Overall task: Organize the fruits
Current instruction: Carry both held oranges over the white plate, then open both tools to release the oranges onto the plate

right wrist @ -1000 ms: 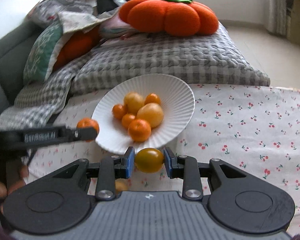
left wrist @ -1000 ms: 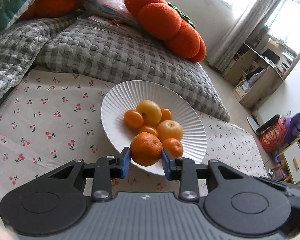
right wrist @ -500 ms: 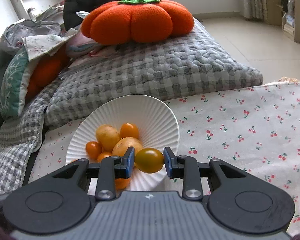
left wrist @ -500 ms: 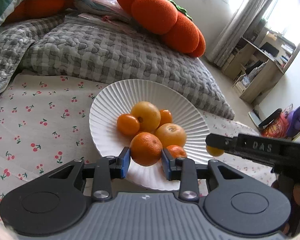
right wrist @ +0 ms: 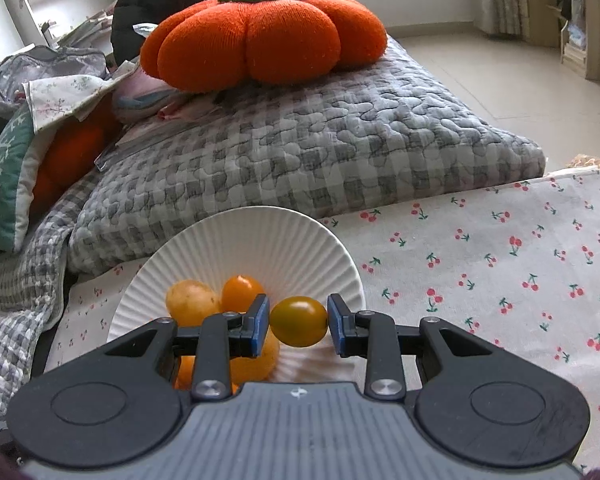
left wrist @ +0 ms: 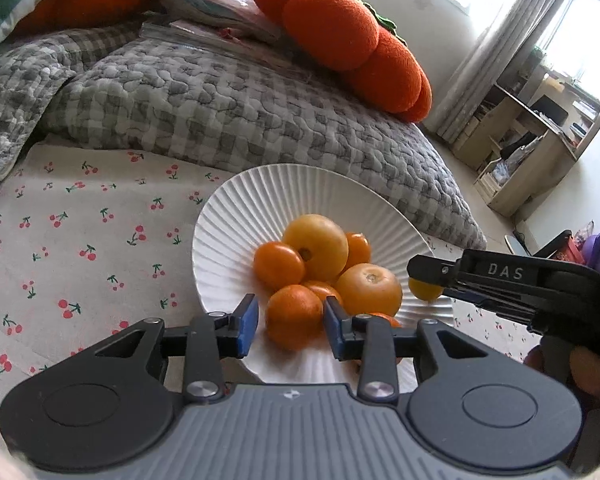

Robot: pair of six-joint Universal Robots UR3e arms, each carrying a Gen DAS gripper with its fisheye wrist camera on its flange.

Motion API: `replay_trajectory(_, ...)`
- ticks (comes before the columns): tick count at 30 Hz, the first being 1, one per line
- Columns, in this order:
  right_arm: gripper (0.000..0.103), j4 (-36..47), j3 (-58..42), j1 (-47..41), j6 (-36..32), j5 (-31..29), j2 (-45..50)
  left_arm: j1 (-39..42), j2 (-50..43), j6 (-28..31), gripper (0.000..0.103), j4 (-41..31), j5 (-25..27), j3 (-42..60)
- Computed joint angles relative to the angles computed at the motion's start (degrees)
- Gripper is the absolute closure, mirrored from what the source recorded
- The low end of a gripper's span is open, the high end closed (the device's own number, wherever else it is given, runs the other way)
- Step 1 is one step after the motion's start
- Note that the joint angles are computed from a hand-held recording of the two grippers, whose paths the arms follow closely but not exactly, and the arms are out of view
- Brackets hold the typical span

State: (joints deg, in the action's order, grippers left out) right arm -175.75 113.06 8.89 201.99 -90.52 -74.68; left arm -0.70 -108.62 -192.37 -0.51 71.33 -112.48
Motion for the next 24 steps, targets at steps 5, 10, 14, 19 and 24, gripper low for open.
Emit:
replay_trajectory(5,0.072,-1.79,1.32,-0.63,1.82,0.56,-1.3,1.21,1.79,-0.64,0.072,-0.11,-1.69,-1.26)
replay_trajectory(10,0.07,0.48,1.3,-0.42,2.63,0.91,-3.41,2.41,5.4,-1.41,0.066,-2.81,-4.36,-2.59)
replay_trajectory(14,0.063,2.26,0.98,0.91,2.66,0.32,-4.97,1.16,8.84,0.04,0.056,-7.03,-1.38,-2.71)
replay_trajectory(19,0.058,4.0,0.18,4.33,0.85,-3.23,-6.7,1.93,13.6,1.53,0.055,-9.16,-0.17,-5.93)
replay_trajectory(24,0.049,5.23,0.41,7.14,-0.78,-5.34,-9.07,4.4,19.21,3.48,0.052,-11.17,-0.67,-10.23)
